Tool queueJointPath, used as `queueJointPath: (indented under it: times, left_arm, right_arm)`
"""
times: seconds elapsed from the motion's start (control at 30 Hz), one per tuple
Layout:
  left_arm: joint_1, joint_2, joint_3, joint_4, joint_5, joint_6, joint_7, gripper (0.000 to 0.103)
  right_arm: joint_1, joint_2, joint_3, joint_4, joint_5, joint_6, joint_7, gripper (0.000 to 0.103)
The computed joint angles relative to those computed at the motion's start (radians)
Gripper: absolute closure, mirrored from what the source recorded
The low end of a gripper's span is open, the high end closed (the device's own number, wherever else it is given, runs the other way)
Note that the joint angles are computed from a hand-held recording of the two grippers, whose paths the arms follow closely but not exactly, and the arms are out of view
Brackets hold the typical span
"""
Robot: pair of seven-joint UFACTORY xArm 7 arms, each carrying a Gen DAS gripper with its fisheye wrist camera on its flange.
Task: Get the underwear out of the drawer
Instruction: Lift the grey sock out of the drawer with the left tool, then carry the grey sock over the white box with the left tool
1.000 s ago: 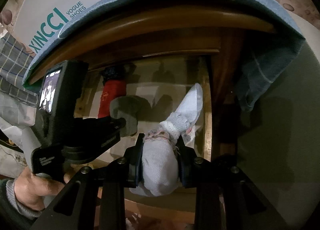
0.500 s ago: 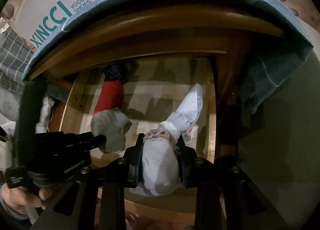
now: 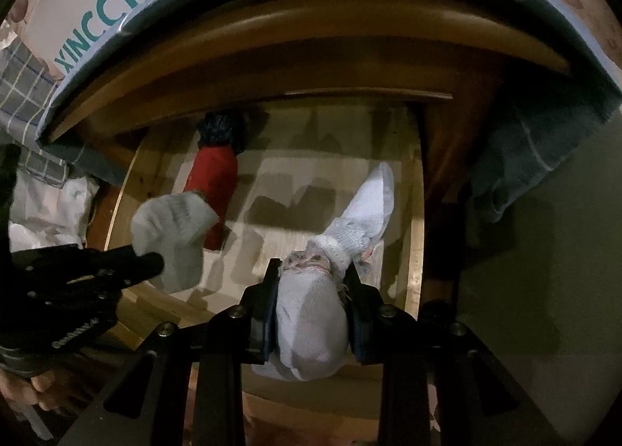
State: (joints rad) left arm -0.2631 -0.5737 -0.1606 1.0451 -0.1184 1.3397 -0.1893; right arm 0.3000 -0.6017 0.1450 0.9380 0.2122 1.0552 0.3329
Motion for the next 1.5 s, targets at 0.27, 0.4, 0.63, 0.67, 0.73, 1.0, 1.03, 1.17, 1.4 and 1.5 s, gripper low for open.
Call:
queueJointPath:
  times: [0.27, 0.4, 0.63, 0.67, 0.73, 1.0, 1.03, 1.17, 1.4, 1.5]
  left_arm:
    - [0.006, -0.019, 0.003, 0.024, 0.015, 0.017, 0.008, 0.087]
    - [0.007, -0.030, 0.000, 0.037, 0.026, 0.021, 0.021, 0.087]
    - [0.012, -0.055, 0.007, 0.080, 0.028, 0.061, 0.048, 0.087]
    - [0.014, -0.058, 0.006, 0.088, 0.029, 0.067, 0.050, 0.087]
    - [0.017, -0.060, 0.006, 0.107, 0.031, 0.075, 0.059, 0.087]
    - [0.026, -0.054, 0.007, 0.207, 0.041, 0.119, 0.110, 0.087]
    - [0.029, -0.052, 0.006, 0.221, 0.043, 0.122, 0.114, 0.087]
    - [0.038, -0.046, 0.013, 0.290, 0.041, 0.139, 0.135, 0.087]
    - [0.070, 0.001, 0.025, 0.444, 0.059, 0.157, 0.165, 0.087]
    - [0.079, 0.019, 0.025, 0.491, 0.063, 0.161, 0.175, 0.087]
  right_arm:
    - [0.003, 0.016, 0.009, 0.009, -0.018, 0.011, -0.008, 0.075]
    - [0.002, 0.027, 0.015, 0.018, -0.029, 0.018, -0.009, 0.075]
    - [0.005, 0.041, 0.020, 0.030, -0.040, 0.024, -0.013, 0.075]
    - [0.006, 0.042, 0.020, 0.030, -0.041, 0.024, -0.015, 0.075]
    - [0.007, 0.044, 0.021, 0.031, -0.043, 0.027, -0.017, 0.075]
    - [0.009, 0.050, 0.023, 0.033, -0.048, 0.030, -0.022, 0.075]
    - [0.009, 0.051, 0.024, 0.033, -0.050, 0.030, -0.022, 0.075]
    - [0.011, 0.052, 0.029, 0.034, -0.055, 0.032, -0.023, 0.075]
    - [0.014, 0.060, 0.033, 0.039, -0.060, 0.033, -0.022, 0.075]
    - [0.016, 0.061, 0.030, 0.039, -0.059, 0.033, -0.025, 0.075]
